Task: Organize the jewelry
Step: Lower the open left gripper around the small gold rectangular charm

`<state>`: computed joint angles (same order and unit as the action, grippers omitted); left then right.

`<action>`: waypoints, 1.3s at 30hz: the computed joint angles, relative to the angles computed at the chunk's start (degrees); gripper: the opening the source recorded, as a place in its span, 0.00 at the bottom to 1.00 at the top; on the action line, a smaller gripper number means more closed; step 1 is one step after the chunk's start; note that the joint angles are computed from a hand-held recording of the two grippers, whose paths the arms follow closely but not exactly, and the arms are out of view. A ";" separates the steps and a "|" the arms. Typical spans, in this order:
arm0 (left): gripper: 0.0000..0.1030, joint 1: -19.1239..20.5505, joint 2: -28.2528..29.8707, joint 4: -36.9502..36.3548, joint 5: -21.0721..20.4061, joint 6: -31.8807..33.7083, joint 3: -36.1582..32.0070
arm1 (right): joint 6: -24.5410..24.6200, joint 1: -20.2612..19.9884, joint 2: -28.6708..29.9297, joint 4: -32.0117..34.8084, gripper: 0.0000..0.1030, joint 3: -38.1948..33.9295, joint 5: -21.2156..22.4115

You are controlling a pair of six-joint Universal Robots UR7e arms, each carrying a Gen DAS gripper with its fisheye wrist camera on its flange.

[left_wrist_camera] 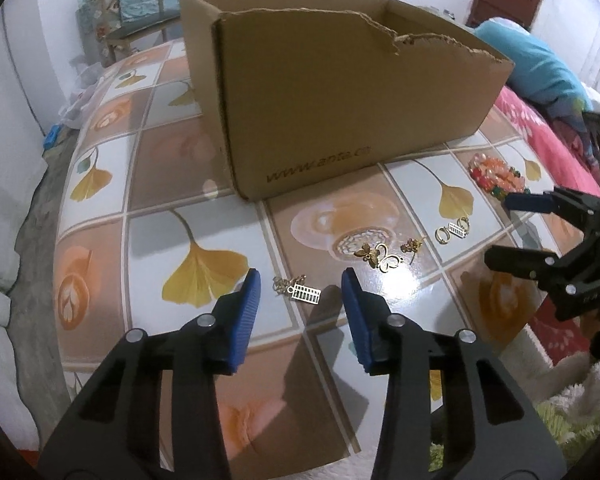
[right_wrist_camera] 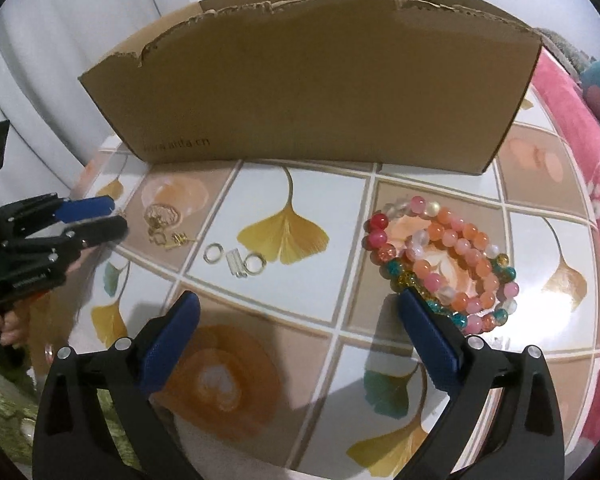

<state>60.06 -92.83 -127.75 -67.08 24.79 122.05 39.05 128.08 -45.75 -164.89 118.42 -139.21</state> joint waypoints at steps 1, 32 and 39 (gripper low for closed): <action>0.38 -0.15 0.02 0.44 -0.03 0.46 -0.04 | -0.82 -0.11 0.05 -0.94 0.94 0.07 0.44; 0.16 -2.21 -2.13 -0.09 2.95 1.21 2.77 | -13.14 -2.31 3.60 -12.39 0.57 -3.47 13.20; 0.16 -2.21 -2.43 0.16 2.93 1.08 2.87 | -12.89 -2.95 4.25 -9.33 0.57 -4.88 12.54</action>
